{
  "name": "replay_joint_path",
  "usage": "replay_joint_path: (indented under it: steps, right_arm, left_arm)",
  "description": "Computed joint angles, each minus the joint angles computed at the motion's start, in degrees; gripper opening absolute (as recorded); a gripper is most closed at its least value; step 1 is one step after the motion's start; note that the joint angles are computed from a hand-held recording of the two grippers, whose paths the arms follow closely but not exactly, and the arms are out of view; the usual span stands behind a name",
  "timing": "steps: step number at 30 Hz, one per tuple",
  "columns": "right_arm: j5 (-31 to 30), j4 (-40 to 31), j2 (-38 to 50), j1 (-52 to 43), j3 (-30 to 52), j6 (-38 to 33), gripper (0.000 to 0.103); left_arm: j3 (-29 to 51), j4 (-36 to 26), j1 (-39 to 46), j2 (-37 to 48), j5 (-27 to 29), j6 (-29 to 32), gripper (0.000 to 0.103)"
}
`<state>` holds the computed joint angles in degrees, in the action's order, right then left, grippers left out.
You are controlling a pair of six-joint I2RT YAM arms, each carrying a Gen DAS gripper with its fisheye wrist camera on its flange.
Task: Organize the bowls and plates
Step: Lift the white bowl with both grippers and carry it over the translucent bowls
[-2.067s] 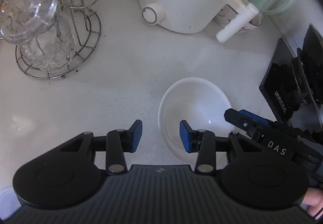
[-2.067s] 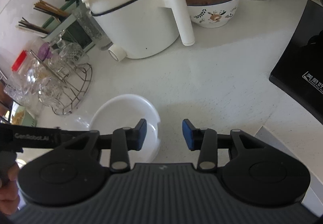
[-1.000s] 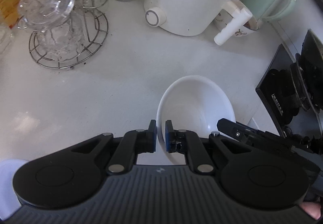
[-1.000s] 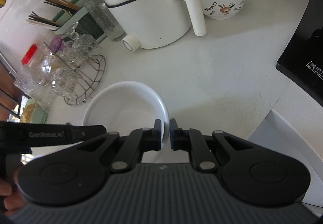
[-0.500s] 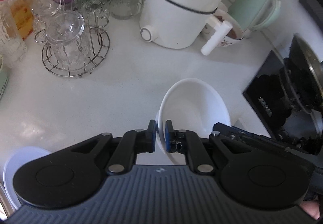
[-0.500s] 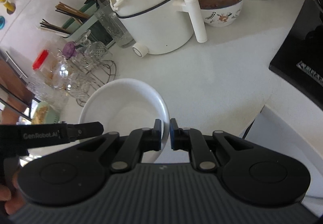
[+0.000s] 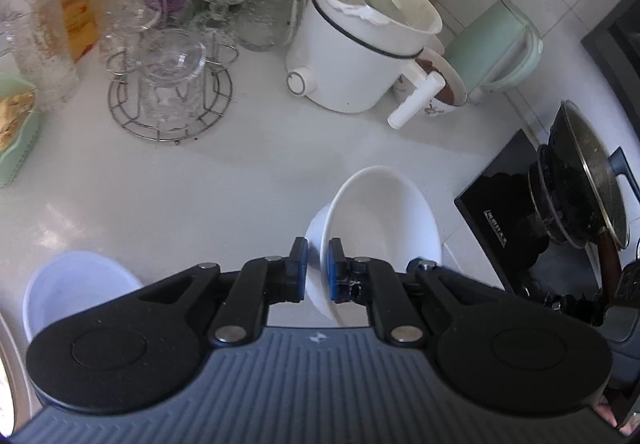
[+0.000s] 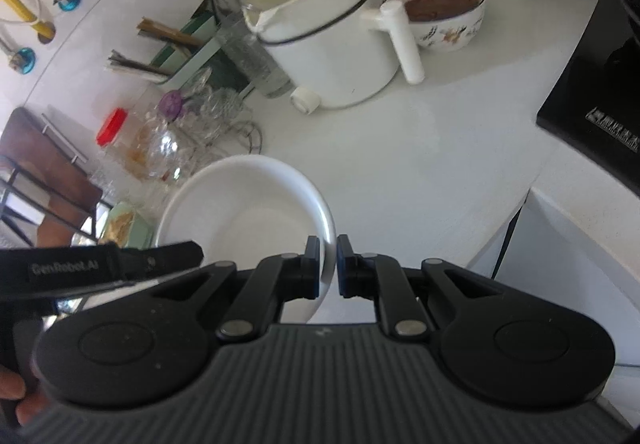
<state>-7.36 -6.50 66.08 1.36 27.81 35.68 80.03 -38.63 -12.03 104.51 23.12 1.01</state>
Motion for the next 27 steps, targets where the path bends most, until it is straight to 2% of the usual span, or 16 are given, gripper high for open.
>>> replay_joint_path:
  steps: [13, 27]
  right_arm:
    - [0.5, -3.1, 0.5, 6.8, 4.9, -0.8, 0.013]
    - [0.5, 0.7, 11.3, 14.9, 11.8, 0.0, 0.013]
  left_arm:
    - [-2.8, -1.0, 8.2, -4.9, 4.1, 0.9, 0.011]
    - [-5.3, -0.1, 18.4, -6.9, 5.9, 1.1, 0.012]
